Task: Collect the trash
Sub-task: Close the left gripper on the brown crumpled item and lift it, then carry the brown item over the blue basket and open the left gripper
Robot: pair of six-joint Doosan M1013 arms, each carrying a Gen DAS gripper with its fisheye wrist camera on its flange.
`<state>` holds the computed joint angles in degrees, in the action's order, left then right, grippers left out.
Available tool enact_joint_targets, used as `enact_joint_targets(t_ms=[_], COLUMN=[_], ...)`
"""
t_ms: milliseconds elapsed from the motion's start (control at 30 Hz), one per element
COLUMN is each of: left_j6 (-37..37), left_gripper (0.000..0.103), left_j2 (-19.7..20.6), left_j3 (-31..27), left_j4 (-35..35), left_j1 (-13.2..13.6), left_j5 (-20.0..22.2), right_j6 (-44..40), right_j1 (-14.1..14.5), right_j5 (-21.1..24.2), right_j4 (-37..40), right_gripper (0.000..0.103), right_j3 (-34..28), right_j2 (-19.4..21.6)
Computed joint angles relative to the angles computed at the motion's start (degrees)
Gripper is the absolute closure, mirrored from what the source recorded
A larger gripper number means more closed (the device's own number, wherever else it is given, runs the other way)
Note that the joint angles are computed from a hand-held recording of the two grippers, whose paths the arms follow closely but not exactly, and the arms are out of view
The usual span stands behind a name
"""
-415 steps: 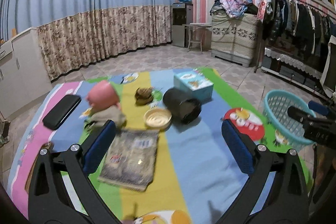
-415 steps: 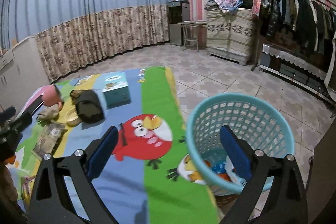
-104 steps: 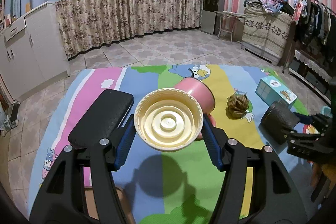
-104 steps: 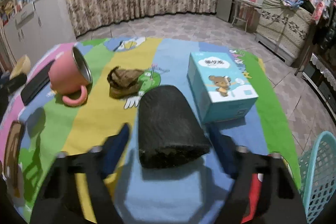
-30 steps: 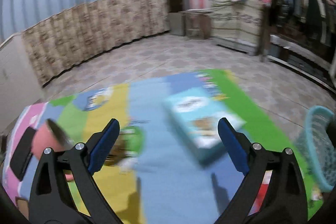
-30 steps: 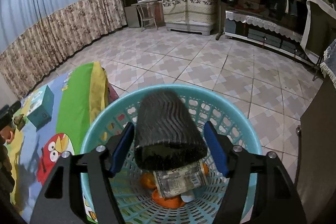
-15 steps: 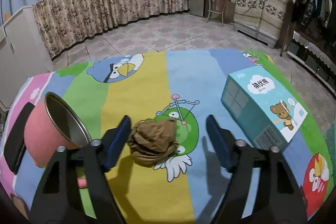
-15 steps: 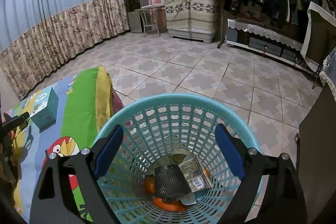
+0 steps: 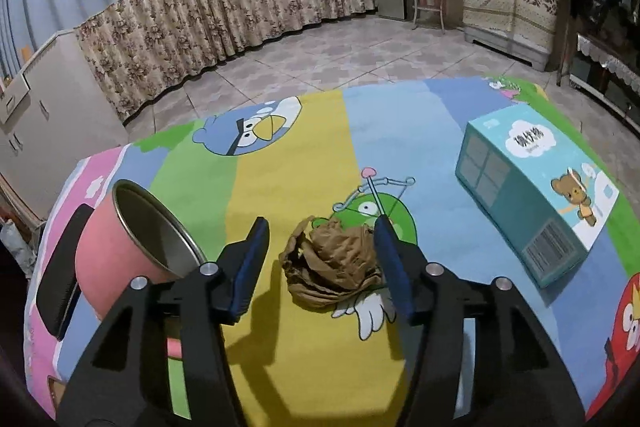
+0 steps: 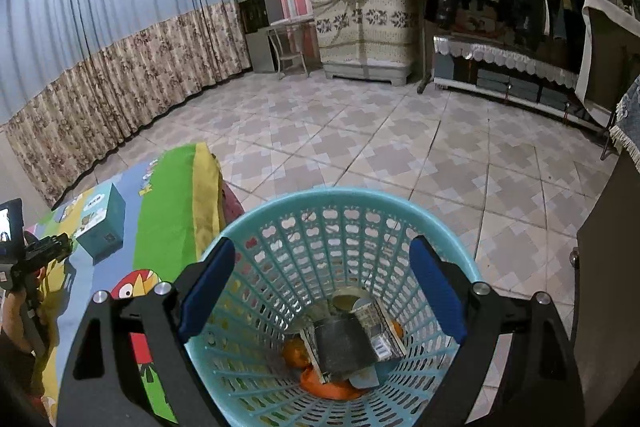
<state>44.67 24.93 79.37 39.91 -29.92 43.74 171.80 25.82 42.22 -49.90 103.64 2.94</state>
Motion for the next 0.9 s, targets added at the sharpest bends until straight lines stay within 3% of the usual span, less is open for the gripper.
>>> enact_joint_targets(t_ms=[133,267,333,600,733,900], left_j6=[2.48,1.69,1.58,3.52,9.24,16.58], left_gripper=[0.055,0.057,0.057,0.057,0.057,0.057], left_j2=[0.86,-0.15,-1.17,-5.72,-5.6,-3.46], left_j3=[-1.11,-0.21,0.54,2.71,2.14,0.4], left_j4=[-1.15,-0.92,-0.46,0.14,-5.23,-11.39], left_j1=[-0.39,-1.22,-2.15,-10.37,-13.98,-17.8], left_j5=[2.39,1.73,0.34,-9.35,-13.08,-14.1], right_j6=[-1.53,-2.09,-1.4,-1.1,1.1,5.59], right_j1=[0.7,1.85,2.28,2.68,1.82,0.83], right_j5=[1.33,2.91,3.32,5.02,6.04,8.16], right_j4=[0.33,-1.14,-1.85,-3.56,-3.97,-5.6], right_gripper=[0.016,0.016,0.01,0.008,0.008,0.008], right_j3=[-0.37,-0.54,-0.44,0.38,1.59,3.29], right_j2=[0.01,-0.54,-0.97,-2.78,-4.16,-5.99])
